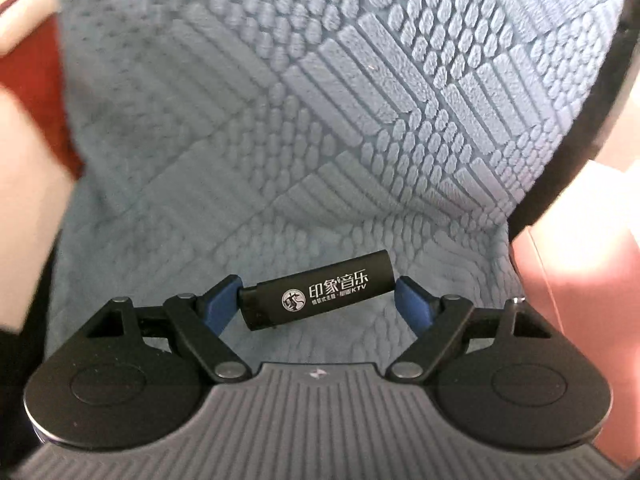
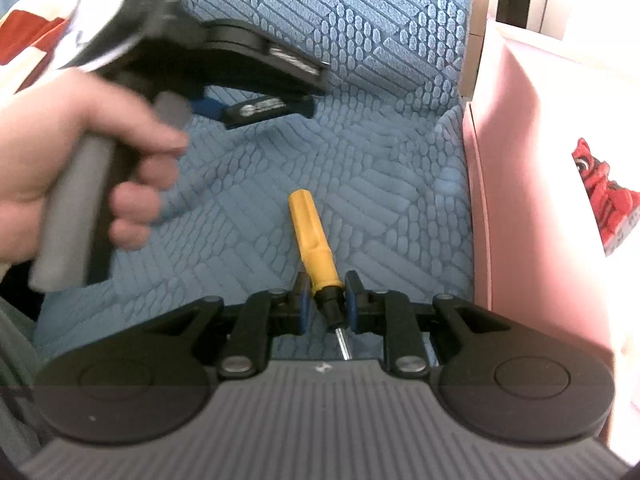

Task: Organize rigid objects
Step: 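Lift the USB stick with the left gripper while the right raises the screwdriver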

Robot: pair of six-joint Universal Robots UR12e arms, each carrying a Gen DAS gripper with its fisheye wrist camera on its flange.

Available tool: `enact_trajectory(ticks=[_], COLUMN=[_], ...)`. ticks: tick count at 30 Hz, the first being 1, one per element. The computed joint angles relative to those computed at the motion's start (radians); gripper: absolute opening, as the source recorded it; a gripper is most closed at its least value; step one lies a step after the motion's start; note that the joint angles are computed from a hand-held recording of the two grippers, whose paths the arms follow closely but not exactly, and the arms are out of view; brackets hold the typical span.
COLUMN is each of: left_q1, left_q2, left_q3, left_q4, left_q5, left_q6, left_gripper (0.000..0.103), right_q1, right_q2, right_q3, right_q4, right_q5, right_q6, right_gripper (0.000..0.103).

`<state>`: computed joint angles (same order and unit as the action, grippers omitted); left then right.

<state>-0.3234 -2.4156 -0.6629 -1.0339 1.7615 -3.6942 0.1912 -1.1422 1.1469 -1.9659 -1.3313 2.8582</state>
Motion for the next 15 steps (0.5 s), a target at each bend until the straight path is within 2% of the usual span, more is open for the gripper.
enact_trajectory(ticks=[5,8,9,15], left_q1=[0.003,-0.001,0.001,-0.005], left_q2=[0.146,0.207,0.247,0.331], left_q3=[-0.23,-0.322,-0.371,-0.487], left_q4=[0.09,0.128,0.14,0.154], left_q5=[-0.028,-0.024,-0.025,-0.03], left_q6=[-0.016,-0.034,-0.037,-0.091], left_gripper=[0.086,0.086,0.086,0.086], right_q1=[-0.001,-0.002,-0.002,-0.002], right_q2=[-0.032,-0.046,-0.053,-0.084], right_q3=[0.033,0.044,0.051,0.085], right_q4=[-0.007,-0.004,-0.007,-0.006], right_q5=[0.004,0.013,0.014,0.021], right_q6=[0.008,0.016,0.015,0.026], right_gripper=[0.021,0.022,0.022,0.022])
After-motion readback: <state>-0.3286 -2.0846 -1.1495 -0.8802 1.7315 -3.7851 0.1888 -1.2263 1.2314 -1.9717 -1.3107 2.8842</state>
